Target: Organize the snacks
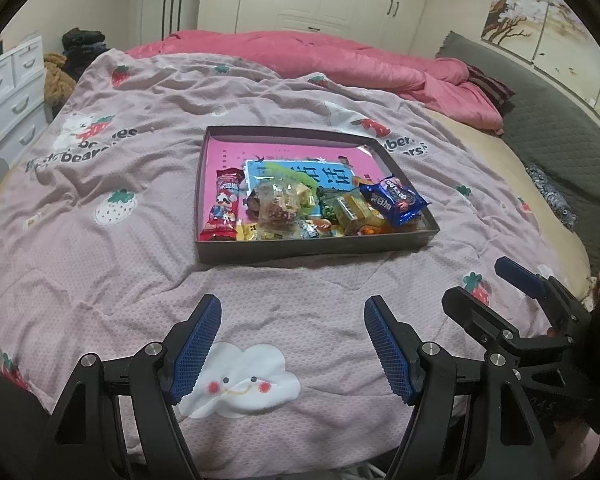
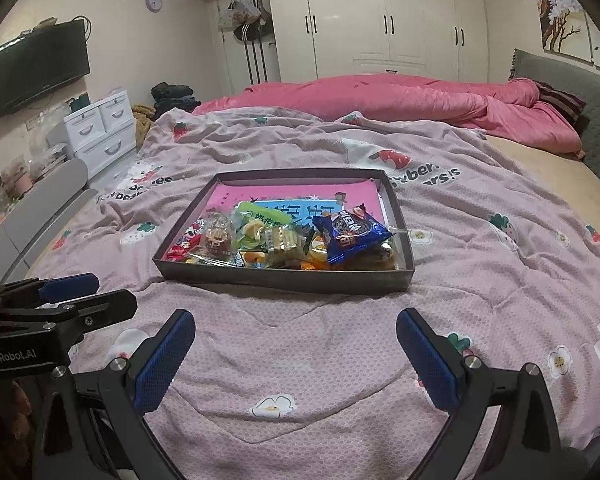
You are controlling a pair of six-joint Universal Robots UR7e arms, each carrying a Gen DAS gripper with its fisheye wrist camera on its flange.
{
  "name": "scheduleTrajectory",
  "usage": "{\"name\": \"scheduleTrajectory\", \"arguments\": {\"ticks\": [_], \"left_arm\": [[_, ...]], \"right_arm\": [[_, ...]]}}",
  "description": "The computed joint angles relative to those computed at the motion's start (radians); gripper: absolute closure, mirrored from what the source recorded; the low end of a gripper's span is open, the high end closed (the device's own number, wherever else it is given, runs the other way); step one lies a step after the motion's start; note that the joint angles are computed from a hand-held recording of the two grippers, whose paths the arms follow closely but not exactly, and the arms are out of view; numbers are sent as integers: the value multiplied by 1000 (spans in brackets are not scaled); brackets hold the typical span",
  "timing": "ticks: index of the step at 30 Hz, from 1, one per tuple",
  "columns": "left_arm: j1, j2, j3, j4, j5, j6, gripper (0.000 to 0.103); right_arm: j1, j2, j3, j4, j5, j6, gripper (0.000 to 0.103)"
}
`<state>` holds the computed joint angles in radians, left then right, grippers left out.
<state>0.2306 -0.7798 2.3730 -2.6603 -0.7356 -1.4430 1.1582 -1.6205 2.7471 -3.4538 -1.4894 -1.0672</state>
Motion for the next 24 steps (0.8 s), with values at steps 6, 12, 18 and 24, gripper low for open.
{"name": "scheduleTrajectory", "arguments": {"ticks": [6, 12, 18, 24], "left_arm": [[-1, 1, 1, -4, 2, 1, 27], [2, 2, 1, -9, -1, 6, 27], [3, 2, 0, -9, -3, 6, 27], [2, 5, -1, -11, 2, 6, 27]], "right_arm": [[-1, 4, 0, -4, 0, 0, 1], [0, 8, -1, -8, -3, -1, 1], [1, 14, 0, -17, -6, -2, 1], [2, 19, 1, -23, -9, 0, 1]]}}
